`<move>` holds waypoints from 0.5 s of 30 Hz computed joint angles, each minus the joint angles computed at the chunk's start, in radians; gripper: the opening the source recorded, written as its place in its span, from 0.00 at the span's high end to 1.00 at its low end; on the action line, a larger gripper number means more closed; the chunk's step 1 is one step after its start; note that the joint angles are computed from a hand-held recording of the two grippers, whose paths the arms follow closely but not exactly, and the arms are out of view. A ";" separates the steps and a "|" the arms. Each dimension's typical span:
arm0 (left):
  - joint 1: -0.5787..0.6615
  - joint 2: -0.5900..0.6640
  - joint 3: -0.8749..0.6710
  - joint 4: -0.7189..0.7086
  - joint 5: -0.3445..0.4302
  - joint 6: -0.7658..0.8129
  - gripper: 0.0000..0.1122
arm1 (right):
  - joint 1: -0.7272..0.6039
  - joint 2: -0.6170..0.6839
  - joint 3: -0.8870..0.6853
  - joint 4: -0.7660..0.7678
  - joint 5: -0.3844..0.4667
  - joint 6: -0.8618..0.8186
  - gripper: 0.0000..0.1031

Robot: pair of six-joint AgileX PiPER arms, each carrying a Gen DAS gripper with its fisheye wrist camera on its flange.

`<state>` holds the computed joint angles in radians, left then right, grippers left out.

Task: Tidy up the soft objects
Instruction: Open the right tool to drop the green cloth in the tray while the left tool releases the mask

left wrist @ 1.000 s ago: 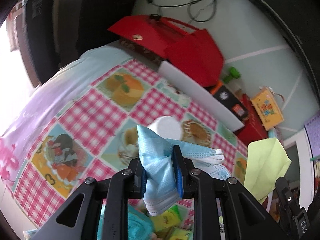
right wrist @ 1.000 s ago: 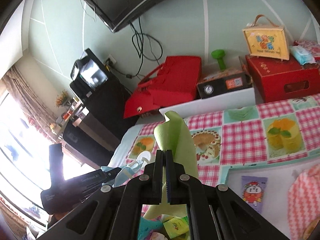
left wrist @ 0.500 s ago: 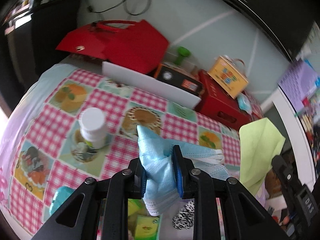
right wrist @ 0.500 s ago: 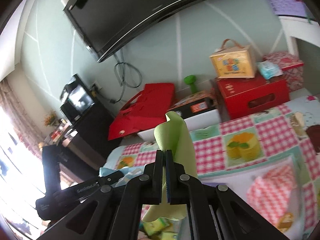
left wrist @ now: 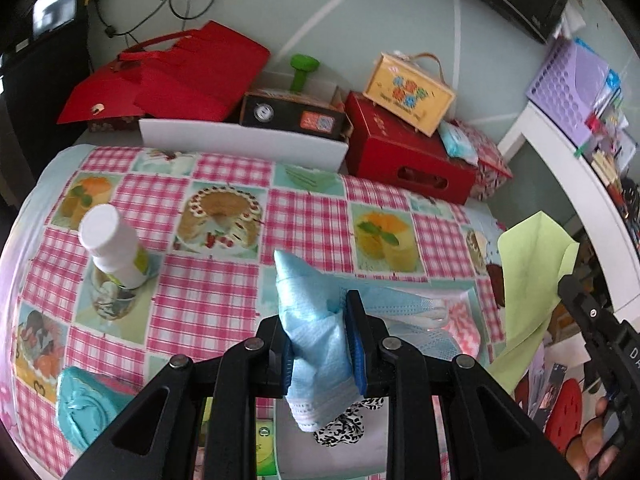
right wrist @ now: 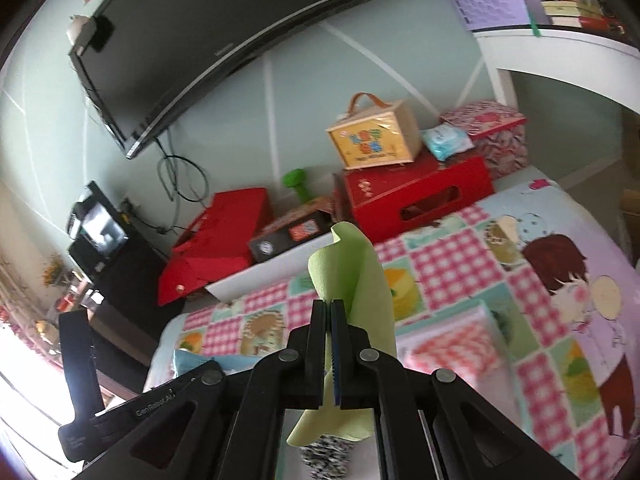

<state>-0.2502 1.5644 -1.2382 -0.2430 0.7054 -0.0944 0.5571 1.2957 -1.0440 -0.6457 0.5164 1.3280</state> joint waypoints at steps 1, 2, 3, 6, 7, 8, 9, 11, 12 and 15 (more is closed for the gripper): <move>-0.009 0.012 -0.004 0.003 0.000 -0.003 0.79 | -0.002 -0.002 0.004 0.002 0.012 -0.001 0.98; -0.017 0.020 -0.006 0.007 -0.001 -0.005 0.79 | -0.003 0.000 0.003 0.010 0.026 -0.006 0.98; -0.025 0.029 -0.007 0.014 -0.004 -0.011 0.79 | -0.006 0.001 0.004 0.021 0.034 -0.012 0.98; -0.039 0.054 -0.012 0.024 -0.010 -0.017 0.79 | -0.009 0.013 0.001 0.046 0.052 -0.033 0.98; -0.043 0.063 -0.014 0.025 -0.010 -0.019 0.79 | -0.008 0.019 0.000 0.053 0.056 -0.041 0.98; -0.045 0.072 -0.016 0.024 -0.011 -0.019 0.79 | -0.008 0.025 -0.003 0.063 0.061 -0.051 0.98; -0.045 0.077 -0.015 0.022 -0.015 -0.017 0.79 | -0.007 0.033 -0.009 0.074 0.069 -0.062 0.98; -0.048 0.094 -0.016 0.020 -0.026 -0.014 0.79 | -0.002 0.047 -0.011 0.079 0.076 -0.064 0.98; -0.049 0.107 -0.016 0.014 -0.029 -0.008 0.79 | -0.005 0.058 -0.014 0.096 0.076 -0.080 0.98; -0.053 0.143 -0.020 -0.009 -0.038 0.014 0.79 | -0.027 0.090 -0.013 0.160 0.045 -0.140 0.98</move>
<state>-0.3028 1.7076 -1.2583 -0.2520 0.6675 -0.0803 0.5302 1.3857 -1.0566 -0.4854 0.5610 1.1882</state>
